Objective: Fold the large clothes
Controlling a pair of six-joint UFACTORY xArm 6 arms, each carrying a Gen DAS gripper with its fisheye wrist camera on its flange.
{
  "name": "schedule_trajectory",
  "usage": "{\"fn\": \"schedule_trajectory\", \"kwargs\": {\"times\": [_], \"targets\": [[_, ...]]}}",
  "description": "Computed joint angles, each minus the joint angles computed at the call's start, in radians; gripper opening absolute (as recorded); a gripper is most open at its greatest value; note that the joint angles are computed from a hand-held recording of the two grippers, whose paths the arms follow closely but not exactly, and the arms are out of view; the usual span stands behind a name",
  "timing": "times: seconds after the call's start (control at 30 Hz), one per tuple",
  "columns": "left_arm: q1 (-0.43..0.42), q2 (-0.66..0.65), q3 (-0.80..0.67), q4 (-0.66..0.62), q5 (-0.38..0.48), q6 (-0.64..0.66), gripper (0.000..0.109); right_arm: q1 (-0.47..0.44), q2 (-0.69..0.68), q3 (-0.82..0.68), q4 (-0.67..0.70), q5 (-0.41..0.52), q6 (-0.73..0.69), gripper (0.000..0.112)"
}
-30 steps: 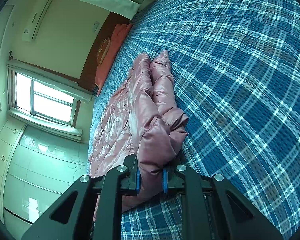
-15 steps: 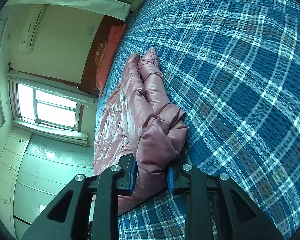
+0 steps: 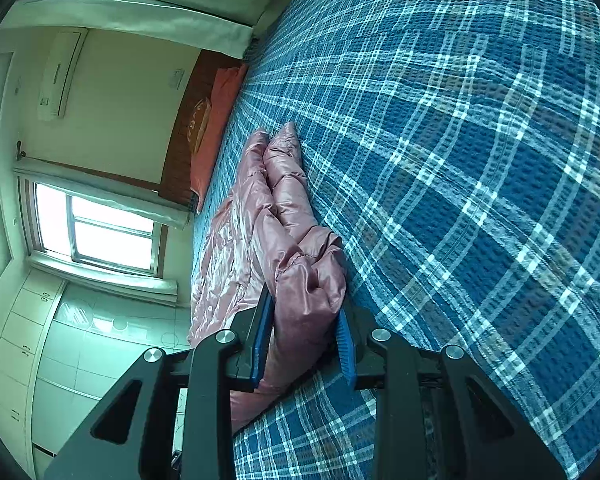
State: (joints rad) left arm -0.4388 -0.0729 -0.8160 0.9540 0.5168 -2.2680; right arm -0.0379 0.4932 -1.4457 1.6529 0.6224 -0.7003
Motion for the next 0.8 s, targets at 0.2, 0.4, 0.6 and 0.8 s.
{"fn": "schedule_trajectory", "kwargs": {"times": [0.2,0.4,0.6,0.8], "targets": [[-0.016,-0.064,0.035,-0.054,0.081,0.041,0.046,-0.030,-0.069,0.067,-0.083,-0.053,-0.001,0.029],[-0.043,-0.061,-0.021,-0.153,0.263,0.259,0.046,-0.029,-0.125,0.103,-0.323,-0.189,0.104,0.029],[-0.077,-0.023,-0.090,-0.164,0.394,0.368,0.046,0.022,-0.151,0.122,-0.731,-0.339,0.331,0.029],[-0.121,0.036,-0.212,-0.097,0.511,0.440,0.048,0.108,-0.167,0.106,-1.086,-0.433,0.502,0.029]]}}
